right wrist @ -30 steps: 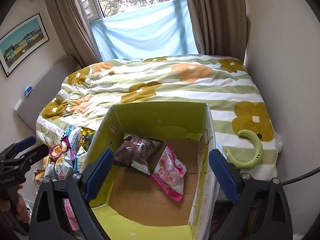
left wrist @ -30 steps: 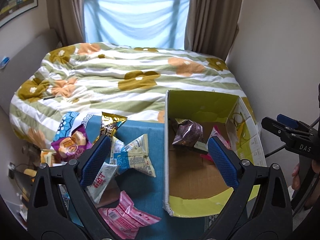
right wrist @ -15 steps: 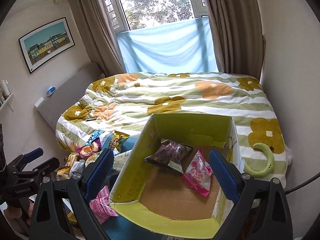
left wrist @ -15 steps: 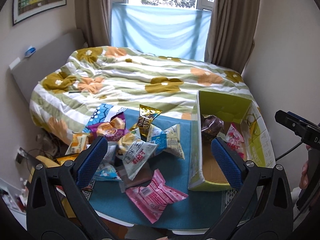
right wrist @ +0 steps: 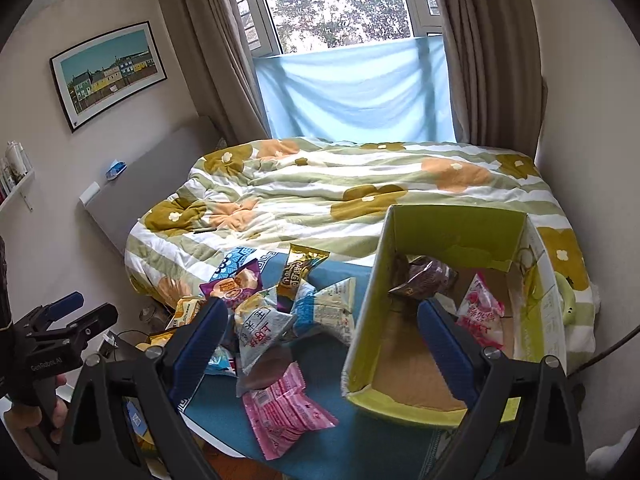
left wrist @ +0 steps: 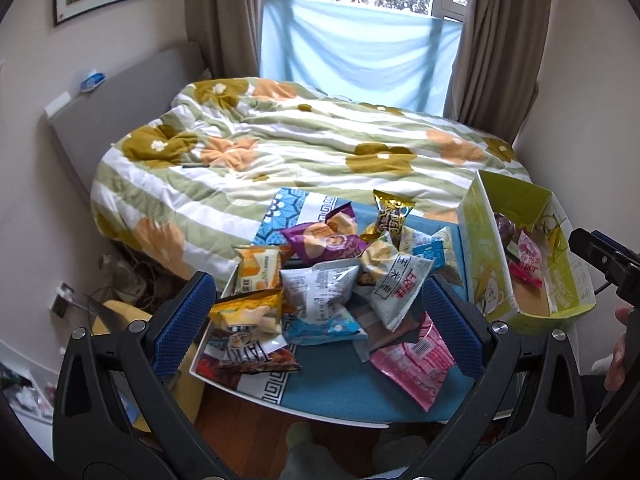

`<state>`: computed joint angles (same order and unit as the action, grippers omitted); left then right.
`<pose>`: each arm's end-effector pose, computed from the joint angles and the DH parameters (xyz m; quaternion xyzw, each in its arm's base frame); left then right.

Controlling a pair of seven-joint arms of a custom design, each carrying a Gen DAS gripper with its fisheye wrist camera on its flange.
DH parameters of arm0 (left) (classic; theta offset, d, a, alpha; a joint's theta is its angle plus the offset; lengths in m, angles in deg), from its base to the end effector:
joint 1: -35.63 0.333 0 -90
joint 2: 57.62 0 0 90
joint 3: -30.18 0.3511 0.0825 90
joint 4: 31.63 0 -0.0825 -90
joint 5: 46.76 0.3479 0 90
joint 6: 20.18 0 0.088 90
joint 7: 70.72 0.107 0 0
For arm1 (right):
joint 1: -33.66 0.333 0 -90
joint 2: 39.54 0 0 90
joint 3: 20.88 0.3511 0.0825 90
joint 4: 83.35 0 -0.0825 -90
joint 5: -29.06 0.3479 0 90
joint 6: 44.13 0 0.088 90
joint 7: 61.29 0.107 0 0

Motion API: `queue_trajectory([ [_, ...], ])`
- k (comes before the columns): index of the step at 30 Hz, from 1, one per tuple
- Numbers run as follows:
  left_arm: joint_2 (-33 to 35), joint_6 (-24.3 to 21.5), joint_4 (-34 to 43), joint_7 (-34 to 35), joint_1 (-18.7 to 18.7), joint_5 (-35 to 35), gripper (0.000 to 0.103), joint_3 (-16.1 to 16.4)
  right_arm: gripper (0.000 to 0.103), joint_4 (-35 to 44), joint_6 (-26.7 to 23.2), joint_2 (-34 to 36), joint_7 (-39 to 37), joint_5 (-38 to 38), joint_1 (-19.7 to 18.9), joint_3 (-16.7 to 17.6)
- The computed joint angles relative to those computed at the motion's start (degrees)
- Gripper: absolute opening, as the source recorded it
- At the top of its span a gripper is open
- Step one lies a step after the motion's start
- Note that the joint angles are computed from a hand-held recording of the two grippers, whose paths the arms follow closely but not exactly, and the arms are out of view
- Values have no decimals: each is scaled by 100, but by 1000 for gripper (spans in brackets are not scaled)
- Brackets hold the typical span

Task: Organize snacks
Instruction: 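Grasp the yellow chip bag with the left gripper while the right gripper grasps the white printed bag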

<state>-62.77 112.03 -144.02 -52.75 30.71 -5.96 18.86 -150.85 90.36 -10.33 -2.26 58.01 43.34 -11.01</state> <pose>0.5154 -0.1411 0.6099 -0.8210 0.4352 -0.1955 0.3137 0.7002 0.2143 0.6159 -0.8064 0.4277 -0.0784 0.4007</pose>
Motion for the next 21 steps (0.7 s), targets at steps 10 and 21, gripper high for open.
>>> queue_trajectory([
  [10,-586,1771,-1768,786,626,-737,102,373,95,-1143,982,-353,746,-296,776,27],
  [21,219,3215,-2412,1783,974,-1844,102,568,95,-1124,1174,292,1972,-1220,1402,-47],
])
